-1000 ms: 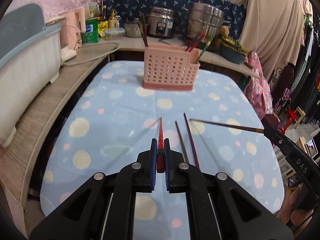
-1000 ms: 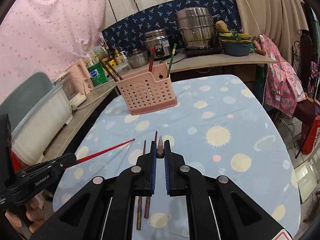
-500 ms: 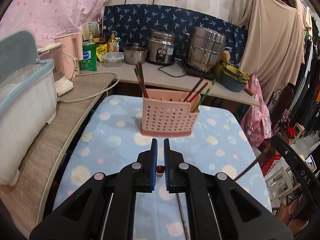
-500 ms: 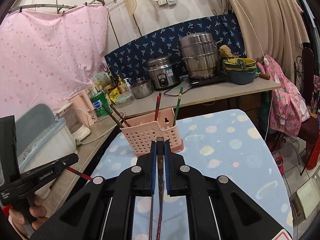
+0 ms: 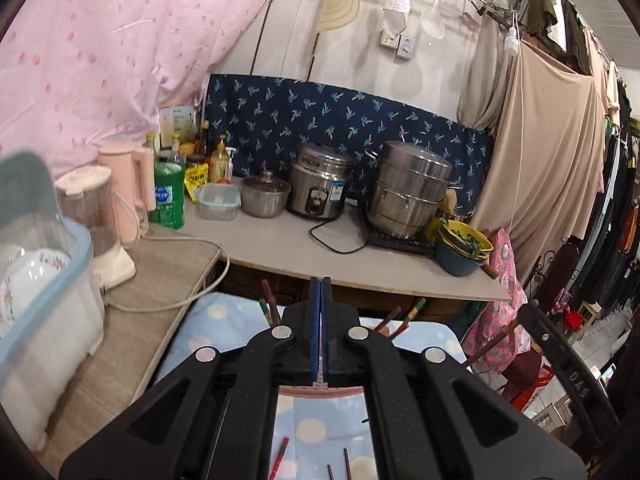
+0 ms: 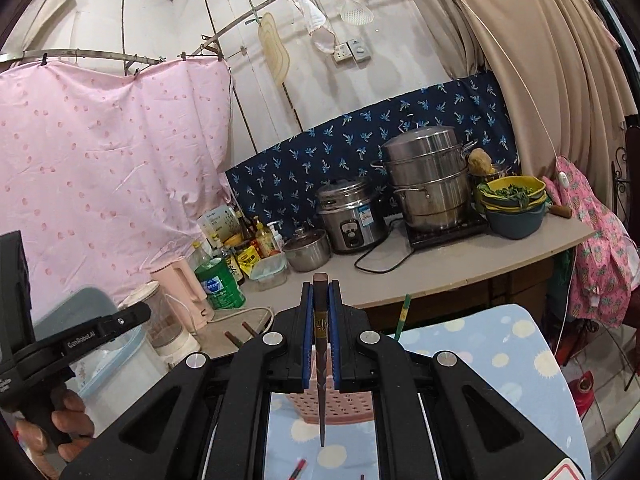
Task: Organize utensils
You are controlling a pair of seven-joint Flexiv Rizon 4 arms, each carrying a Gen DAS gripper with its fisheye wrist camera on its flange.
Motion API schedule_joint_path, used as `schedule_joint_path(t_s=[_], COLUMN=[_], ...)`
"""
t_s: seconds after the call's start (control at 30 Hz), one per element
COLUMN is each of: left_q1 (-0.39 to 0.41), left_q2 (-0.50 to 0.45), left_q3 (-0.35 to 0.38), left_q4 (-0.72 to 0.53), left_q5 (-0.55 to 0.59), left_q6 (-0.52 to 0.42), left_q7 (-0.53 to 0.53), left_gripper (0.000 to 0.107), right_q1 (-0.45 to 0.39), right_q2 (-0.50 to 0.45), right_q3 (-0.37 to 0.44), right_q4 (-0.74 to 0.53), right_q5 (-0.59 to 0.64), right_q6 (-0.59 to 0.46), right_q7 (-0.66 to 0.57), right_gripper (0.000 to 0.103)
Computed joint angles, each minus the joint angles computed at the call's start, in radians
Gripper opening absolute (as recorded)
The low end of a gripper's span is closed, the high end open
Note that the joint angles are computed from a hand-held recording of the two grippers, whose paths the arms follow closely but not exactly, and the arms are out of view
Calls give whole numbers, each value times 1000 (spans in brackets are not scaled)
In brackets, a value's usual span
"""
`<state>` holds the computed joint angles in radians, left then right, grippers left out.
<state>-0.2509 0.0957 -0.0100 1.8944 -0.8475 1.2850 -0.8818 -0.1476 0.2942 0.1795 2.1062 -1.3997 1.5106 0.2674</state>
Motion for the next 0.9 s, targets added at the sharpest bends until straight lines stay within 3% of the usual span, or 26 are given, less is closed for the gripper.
schedule_joint_path(t_s=[0.17,0.3,0.43,0.57,0.9], left_q1=[21,48,77,83,90], left_q2=[17,33,38,23,-103], left_q3=[17,31,34,31,-10], left_q4=[58,158,258,331,318], left_q5=[82,206,333,398,445], left_q6=[-35,-96,-138,-130,-90], left_q7=[1,-27,-73,-81,-134], left_gripper=[1,4,38,49,50], right_q1=[0,17,50,110,174], right_q2=[16,64,139,221,347], right_q3=[4,20,58,93,160], right_q4=[40,134,220,268,322], right_q5=[-1,104,276,458,755], right_q6=[8,-7,-79,-190,-347], right_q7=[-1,-67,-190,-324,-492], right_gripper=[7,7,7,7,7])
